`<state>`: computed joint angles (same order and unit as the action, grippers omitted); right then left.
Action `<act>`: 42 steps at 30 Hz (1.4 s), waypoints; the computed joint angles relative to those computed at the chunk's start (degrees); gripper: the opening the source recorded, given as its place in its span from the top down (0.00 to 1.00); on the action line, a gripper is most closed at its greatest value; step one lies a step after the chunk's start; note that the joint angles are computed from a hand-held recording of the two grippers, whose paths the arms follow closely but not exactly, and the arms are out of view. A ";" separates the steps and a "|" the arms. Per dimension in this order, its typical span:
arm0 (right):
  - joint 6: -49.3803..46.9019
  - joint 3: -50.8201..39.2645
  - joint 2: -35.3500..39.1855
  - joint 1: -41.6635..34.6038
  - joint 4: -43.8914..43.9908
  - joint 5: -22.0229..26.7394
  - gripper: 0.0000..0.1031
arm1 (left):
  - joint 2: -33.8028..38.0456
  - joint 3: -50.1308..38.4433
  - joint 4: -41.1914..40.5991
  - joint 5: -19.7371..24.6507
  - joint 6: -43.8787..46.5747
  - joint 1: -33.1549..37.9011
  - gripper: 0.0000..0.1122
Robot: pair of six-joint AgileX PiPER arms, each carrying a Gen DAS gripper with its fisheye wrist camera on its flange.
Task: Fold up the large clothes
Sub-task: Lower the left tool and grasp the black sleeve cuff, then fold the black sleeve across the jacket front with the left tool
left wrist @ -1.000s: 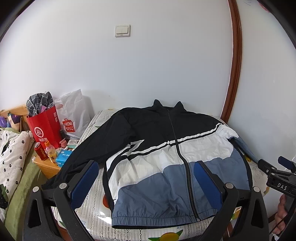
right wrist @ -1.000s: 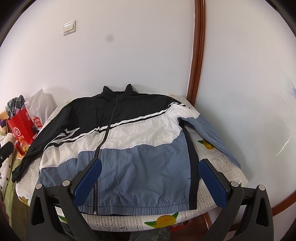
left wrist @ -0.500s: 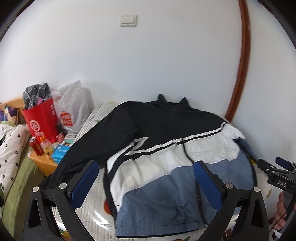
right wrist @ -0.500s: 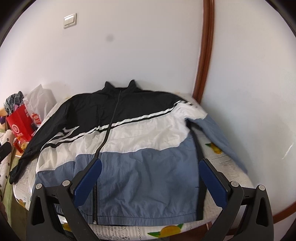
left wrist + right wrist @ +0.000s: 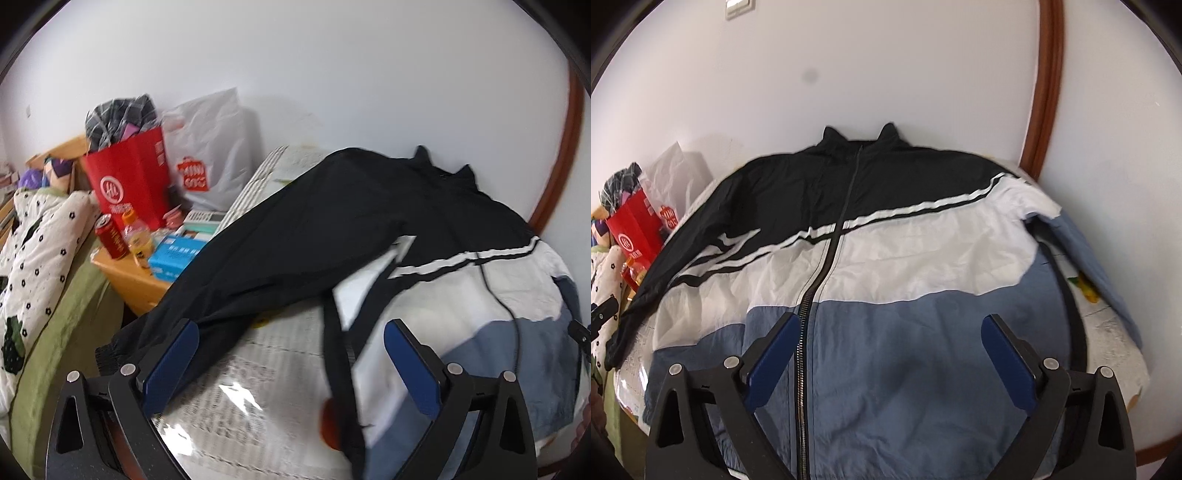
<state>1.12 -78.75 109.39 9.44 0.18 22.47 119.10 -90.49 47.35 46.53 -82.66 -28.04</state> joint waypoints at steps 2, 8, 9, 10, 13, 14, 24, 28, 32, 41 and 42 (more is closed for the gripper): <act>4.22 -2.82 2.93 1.37 -3.71 1.60 0.06 | 0.67 0.57 -0.79 -0.51 0.89 1.42 0.12; 10.08 -7.60 7.89 4.22 -9.87 5.19 0.06 | 2.35 2.84 0.92 -2.87 1.83 4.23 0.14; 11.42 -8.15 8.48 4.59 -11.18 5.63 0.06 | 2.78 2.61 1.10 -3.02 2.48 4.47 0.14; 12.22 -8.84 9.15 4.98 -11.91 6.09 0.06 | 3.32 2.28 1.25 -3.04 3.43 4.70 0.15; 13.94 -10.37 10.43 5.71 -12.66 7.20 0.06 | 4.43 1.64 0.92 -4.06 4.90 5.70 0.16; 13.97 -10.53 10.49 5.89 -12.54 7.40 0.06 | 5.08 1.11 0.34 -4.33 5.67 6.13 0.17; 17.72 -14.66 13.33 7.35 -17.54 10.49 0.06 | 8.10 0.46 -1.93 -7.59 4.35 9.65 0.51; 17.76 -16.52 14.76 6.93 -17.72 11.84 0.06 | 8.27 -0.26 -1.17 -7.37 4.29 9.91 0.76; 16.34 -18.23 15.49 6.27 -16.43 12.62 0.06 | 7.24 -1.59 -2.61 -7.24 6.57 10.13 0.92; 7.69 -20.64 13.71 2.35 -9.30 12.30 0.06 | 4.49 -9.64 -3.55 -4.39 8.94 8.23 0.94; 6.65 -21.05 13.63 1.78 -8.40 12.43 0.06 | 5.02 -11.70 -3.87 -3.42 9.74 7.79 0.94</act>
<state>7.77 -99.80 123.02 11.22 -8.22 34.90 124.12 -102.19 43.48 43.11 -72.92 -20.25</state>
